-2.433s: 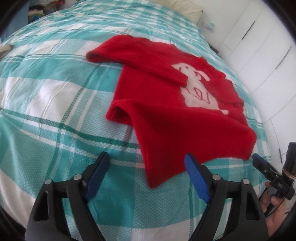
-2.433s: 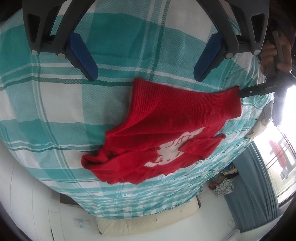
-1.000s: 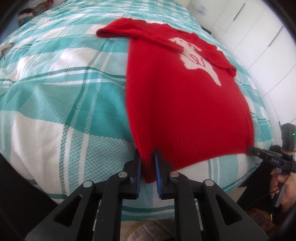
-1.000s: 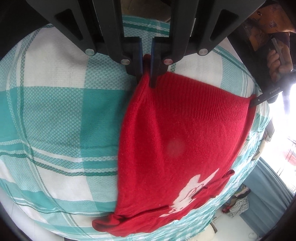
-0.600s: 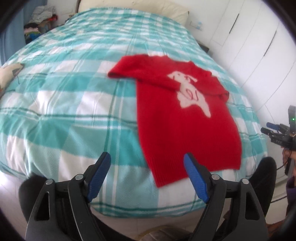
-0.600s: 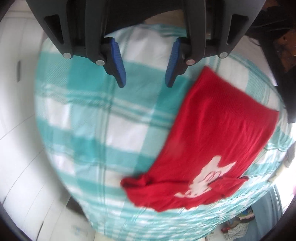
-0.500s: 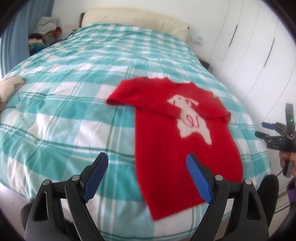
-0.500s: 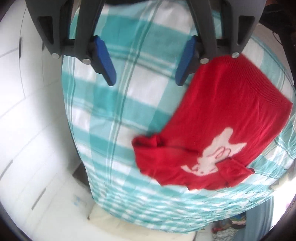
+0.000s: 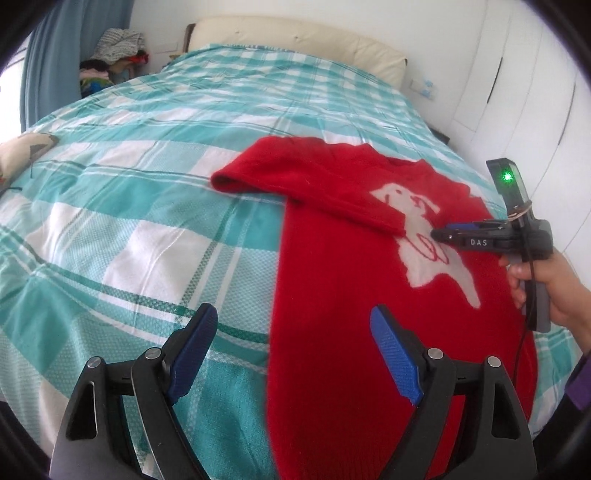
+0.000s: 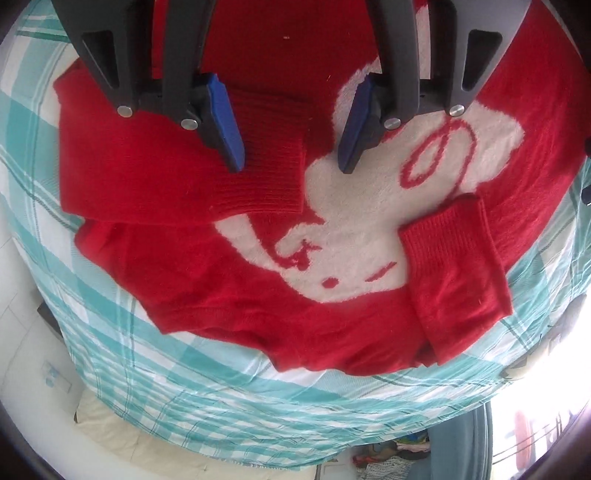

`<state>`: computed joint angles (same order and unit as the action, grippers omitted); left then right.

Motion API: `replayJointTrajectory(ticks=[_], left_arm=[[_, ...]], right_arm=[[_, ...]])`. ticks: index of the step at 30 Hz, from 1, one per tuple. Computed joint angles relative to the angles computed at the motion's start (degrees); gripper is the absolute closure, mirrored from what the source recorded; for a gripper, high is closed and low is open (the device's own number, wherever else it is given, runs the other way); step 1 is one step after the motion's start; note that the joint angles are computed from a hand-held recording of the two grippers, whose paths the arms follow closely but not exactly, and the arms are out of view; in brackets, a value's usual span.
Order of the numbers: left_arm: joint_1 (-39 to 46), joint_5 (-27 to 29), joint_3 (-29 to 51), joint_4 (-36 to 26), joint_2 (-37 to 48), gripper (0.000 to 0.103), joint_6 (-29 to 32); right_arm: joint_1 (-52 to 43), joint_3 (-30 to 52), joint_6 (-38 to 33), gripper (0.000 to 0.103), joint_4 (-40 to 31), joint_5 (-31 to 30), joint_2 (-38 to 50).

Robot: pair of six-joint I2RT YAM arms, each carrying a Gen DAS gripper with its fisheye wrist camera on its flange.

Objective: Fold small clothes

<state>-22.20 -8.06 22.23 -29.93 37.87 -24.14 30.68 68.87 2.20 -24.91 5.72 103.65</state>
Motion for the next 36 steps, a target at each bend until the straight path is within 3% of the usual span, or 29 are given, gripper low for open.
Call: replayJointTrajectory(ticks=[1, 2, 3, 7, 11, 14, 18, 24, 25, 30, 33, 34, 35, 36], left_arm=[[0.28, 0.31, -0.07, -0.04, 0.08, 0.017, -0.02], [0.57, 0.75, -0.11, 0.0, 0.42, 0.017, -0.04], [0.8, 1.06, -0.21, -0.14, 0.57, 0.017, -0.01], [0.97, 1.16, -0.38, -0.22, 0.47, 0.017, -0.06], [1.15, 1.03, -0.66, -0.11, 0.53, 0.017, -0.43], [2.76, 2.6, -1.1, 0.83, 1.69, 0.017, -0.5], [3.98, 2.82, -1.88, 1.35, 1.15, 0.017, -0.73], [6.39, 4.43, -2.5, 2.28, 2.08, 0.017, -0.54], [6.17, 4.19, -2.51, 2.41, 2.28, 0.017, -0.62], [3.95, 1.73, -2.6, 2.54, 2.7, 0.017, -1.13], [3.29, 1.11, -2.54, 2.95, 3.58, 0.017, -1.17], [3.26, 1.05, -2.54, 3.0, 3.71, 0.017, -1.14], [3.3, 1.07, -2.55, 3.06, 3.91, 0.017, -1.1], [3.4, 1.17, -2.53, 3.08, 4.06, 0.017, -1.03]], right_arm=[[-0.72, -0.67, 0.69, 0.077, 0.78, 0.09, -0.6], [-1.87, -1.48, 1.63, 0.09, 0.82, -0.3, -2.06], [-3.57, -3.01, 2.98, 0.095, 1.61, -1.52, -4.51], [-16.62, -10.56, 6.87, 0.095, 3.11, -8.88, -19.28], [-38.35, -16.01, 7.28, 0.095, 0.63, -19.07, -31.16], [-53.41, -17.7, 4.75, 0.095, -0.66, -25.53, -31.94], [-67.47, -22.28, 4.25, 0.095, 2.68, -34.53, -31.23], [-74.48, -27.47, 7.12, 0.094, 9.74, -44.82, -25.34], [-75.07, -27.45, 8.16, 0.089, 10.46, -47.21, -24.53], [-73.88, -26.98, 8.44, 0.087, 10.94, -46.91, -23.27], [-73.13, -26.87, 8.87, 0.059, 11.26, -46.29, -22.2], [-72.61, -26.72, 8.55, 0.064, 11.03, -44.94, -22.3], [-72.26, -27.05, 8.45, 0.076, 11.22, -42.44, -23.11], [-72.4, -27.53, 8.63, 0.099, 11.15, -39.34, -24.23]])
